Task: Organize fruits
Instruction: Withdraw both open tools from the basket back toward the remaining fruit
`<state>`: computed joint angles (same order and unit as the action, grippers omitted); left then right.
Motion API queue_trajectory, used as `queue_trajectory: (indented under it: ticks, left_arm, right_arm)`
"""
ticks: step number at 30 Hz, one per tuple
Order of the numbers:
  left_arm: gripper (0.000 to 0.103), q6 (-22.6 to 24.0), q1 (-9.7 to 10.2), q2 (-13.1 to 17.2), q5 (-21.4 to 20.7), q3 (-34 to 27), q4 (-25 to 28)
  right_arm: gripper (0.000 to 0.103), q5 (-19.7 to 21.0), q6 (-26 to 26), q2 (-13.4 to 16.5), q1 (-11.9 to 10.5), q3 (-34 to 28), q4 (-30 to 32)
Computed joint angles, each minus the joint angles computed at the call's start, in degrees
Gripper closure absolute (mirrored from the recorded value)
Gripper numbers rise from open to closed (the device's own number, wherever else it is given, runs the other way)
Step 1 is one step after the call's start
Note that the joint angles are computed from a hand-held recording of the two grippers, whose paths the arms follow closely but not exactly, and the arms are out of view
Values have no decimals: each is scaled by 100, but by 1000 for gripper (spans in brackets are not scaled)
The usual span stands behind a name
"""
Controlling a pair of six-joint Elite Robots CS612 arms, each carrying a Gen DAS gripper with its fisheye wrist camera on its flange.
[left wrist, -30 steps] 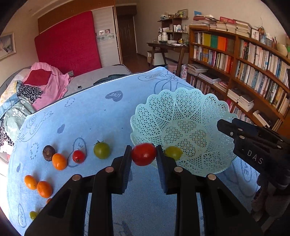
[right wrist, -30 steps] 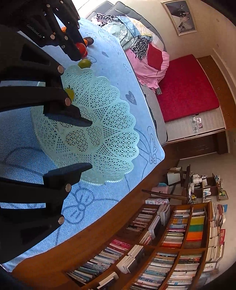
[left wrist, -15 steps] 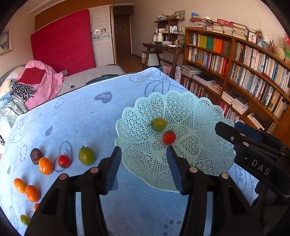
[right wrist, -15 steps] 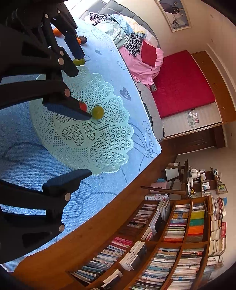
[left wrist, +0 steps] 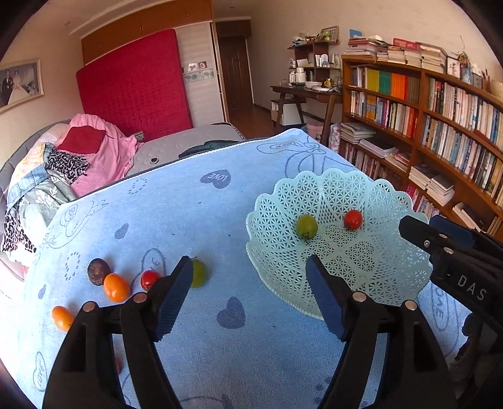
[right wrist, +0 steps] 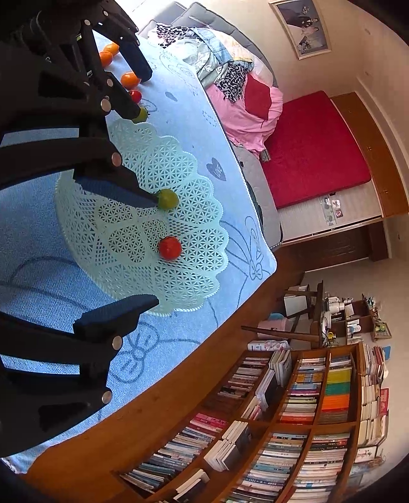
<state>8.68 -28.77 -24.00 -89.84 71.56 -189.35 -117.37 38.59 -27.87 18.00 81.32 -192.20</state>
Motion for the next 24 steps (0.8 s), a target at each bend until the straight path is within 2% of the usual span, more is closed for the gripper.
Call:
queue_trajectory:
  ticks: [2, 7, 15, 24]
  left_arm:
    - [22, -20, 10, -14, 104, 56, -126]
    - [21, -29, 33, -50, 389, 197, -347]
    - [16, -105, 138, -134, 642, 454, -692]
    - [14, -279, 290, -200, 847, 636, -767]
  right_arm:
    - [43, 2, -35, 9, 21, -25, -9]
    - [36, 19, -196, 67, 95, -149, -10]
    - [36, 131, -498, 168, 231, -387, 58]
    - [35, 328, -608, 317, 365, -742, 359]
